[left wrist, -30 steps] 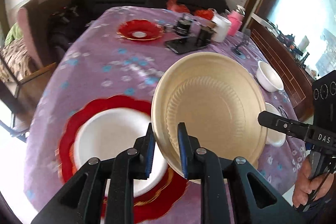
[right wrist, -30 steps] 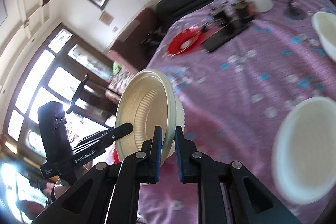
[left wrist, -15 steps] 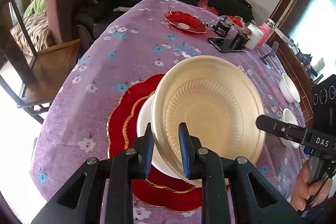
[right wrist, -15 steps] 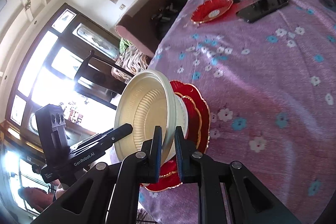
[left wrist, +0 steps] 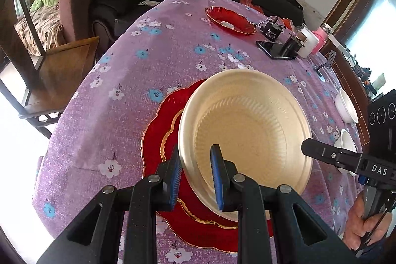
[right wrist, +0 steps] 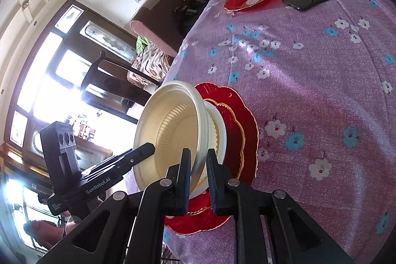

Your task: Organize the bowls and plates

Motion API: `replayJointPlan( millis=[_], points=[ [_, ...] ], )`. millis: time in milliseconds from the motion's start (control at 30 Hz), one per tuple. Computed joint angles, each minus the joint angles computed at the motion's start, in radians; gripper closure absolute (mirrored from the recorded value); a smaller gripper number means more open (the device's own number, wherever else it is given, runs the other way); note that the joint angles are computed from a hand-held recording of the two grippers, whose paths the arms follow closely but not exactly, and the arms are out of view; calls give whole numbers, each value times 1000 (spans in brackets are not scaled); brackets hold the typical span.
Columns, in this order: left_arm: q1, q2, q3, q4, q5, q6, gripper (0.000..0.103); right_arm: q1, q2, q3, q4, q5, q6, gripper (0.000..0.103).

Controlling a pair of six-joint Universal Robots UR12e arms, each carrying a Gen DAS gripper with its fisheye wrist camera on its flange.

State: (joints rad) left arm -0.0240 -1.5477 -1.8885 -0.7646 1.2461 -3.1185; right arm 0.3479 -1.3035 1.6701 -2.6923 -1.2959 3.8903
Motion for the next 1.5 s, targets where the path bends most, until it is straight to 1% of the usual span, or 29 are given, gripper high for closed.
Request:
replayJointPlan(
  millis=[200,233,267,433,600,733,800,900,1033,1133,1200,1267,1333,1367,1433,1500],
  points=[
    [2,2,-4,12,4,-7,82,3,5,-13,27,-14,-14,87],
    [3,3,-3,10,5,-7,82,4,4,-12,27,-17,-12,83],
    [3,4,-4,11,7,-8,80,5,5,-14,31,-23,-11,76],
    [7,9,-7,20,7,-14,80,4,-5,-9,22,-44,-24,61],
    [12,26,-12,39,2,-16,80,-1,-29,14,-3,-60,-24,61],
    [6,39,-13,51,-10,-14,79,-12,-54,45,-42,-62,-5,61],
    [-3,45,-11,54,-11,-6,78,-18,-69,64,-64,-65,5,61],
    [-26,49,-4,56,-20,11,76,-28,-96,97,-101,-69,20,61],
    [-74,43,18,56,-29,38,75,-47,-145,153,-154,-87,42,61],
    [-128,24,50,47,-39,59,74,-69,-189,205,-200,-103,66,61],
    [-161,9,70,38,-39,70,71,-87,-225,246,-227,-119,85,61],
    [-201,-14,93,28,-41,82,69,-105,-258,277,-235,-136,93,61],
    [-237,-37,115,12,-34,89,69,-127,-300,318,-244,-158,105,61],
    [-258,-56,133,-6,-42,92,69,-140,-323,341,-250,-169,115,61],
    [-287,-80,154,-29,-40,102,69,-161,-361,375,-244,-190,126,61],
    [-326,-117,186,-55,-27,112,69,-185,-404,414,-235,-209,138,61]
  ],
)
